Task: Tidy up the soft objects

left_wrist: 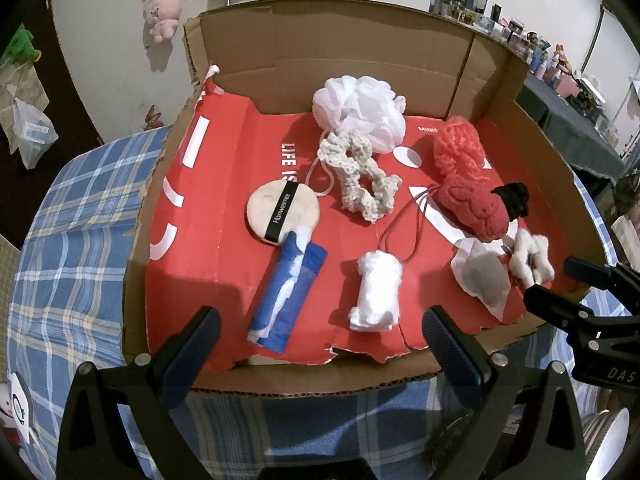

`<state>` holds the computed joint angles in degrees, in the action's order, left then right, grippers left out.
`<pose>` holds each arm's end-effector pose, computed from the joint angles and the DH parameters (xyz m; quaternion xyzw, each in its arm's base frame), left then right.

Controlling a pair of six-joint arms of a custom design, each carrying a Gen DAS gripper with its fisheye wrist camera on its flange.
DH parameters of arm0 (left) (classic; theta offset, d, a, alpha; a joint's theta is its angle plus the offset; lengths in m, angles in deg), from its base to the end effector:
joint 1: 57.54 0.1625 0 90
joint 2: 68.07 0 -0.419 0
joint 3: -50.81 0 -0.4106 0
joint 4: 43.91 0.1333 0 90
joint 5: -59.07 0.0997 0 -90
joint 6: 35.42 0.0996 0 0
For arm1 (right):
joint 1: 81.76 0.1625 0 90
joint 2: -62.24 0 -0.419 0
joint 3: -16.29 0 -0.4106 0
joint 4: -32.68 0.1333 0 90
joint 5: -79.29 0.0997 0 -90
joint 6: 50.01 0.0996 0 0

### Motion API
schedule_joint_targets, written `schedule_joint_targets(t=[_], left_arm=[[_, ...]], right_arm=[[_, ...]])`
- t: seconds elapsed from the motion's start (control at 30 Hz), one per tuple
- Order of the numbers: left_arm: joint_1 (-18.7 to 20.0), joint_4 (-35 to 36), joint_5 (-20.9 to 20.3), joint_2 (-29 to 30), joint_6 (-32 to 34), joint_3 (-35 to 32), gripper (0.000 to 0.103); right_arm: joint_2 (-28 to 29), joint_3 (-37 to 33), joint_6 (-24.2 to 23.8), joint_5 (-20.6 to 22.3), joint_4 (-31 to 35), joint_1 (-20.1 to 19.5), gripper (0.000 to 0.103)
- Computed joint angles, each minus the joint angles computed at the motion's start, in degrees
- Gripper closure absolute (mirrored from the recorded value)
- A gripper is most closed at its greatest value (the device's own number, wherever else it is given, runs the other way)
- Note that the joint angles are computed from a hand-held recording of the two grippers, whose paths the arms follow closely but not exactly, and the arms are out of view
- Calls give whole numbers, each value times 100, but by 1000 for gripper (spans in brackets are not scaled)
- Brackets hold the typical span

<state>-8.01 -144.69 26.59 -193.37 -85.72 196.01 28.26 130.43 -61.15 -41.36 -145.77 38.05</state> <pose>0.0135 -0.3190 0.2961 -0.0368 0.8739 -0.2925 0.3865 0.3344 -0.4177 -0.0783 0.3186 -0.9078 0.1115 0.2488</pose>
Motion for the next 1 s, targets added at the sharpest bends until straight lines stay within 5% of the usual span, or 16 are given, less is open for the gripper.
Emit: schedule_joint_targets(t=[1.0], left_arm=[[-49,102,33,24,-95,-12,0]], right_arm=[[0,-18,-12,-13,23,2,18]])
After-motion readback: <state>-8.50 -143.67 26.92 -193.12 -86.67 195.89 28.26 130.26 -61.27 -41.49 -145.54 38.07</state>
